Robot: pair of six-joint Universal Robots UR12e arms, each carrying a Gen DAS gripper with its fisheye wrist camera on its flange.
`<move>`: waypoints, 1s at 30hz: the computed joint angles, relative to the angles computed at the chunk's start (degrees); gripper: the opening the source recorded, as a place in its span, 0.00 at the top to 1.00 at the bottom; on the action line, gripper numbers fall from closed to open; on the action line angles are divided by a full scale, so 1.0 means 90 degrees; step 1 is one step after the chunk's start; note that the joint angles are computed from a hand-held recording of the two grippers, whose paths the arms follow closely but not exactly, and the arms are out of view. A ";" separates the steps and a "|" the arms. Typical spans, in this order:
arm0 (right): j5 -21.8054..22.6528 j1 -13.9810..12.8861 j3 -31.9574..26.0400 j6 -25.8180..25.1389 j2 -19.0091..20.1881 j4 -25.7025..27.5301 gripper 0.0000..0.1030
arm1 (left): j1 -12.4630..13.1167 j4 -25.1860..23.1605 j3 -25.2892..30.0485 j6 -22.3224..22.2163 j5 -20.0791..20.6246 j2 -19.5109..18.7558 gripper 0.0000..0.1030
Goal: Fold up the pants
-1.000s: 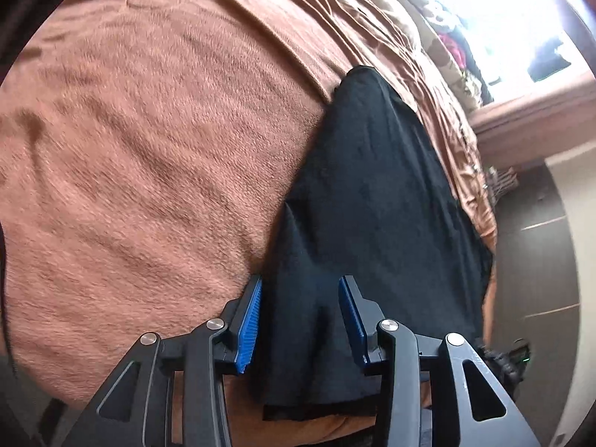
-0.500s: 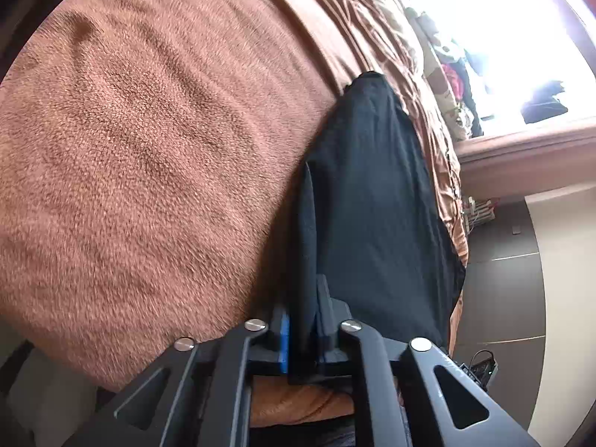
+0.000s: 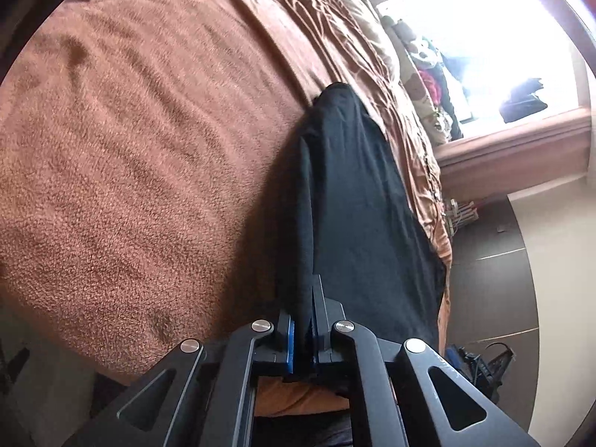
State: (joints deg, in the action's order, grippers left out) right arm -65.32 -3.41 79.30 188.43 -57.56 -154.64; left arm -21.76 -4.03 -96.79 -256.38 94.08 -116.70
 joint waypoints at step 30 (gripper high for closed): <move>0.0889 0.0738 -0.0684 -0.1986 0.0077 0.1885 0.81 | 0.0087 0.0693 -0.0233 0.0228 -0.0303 0.0109 0.95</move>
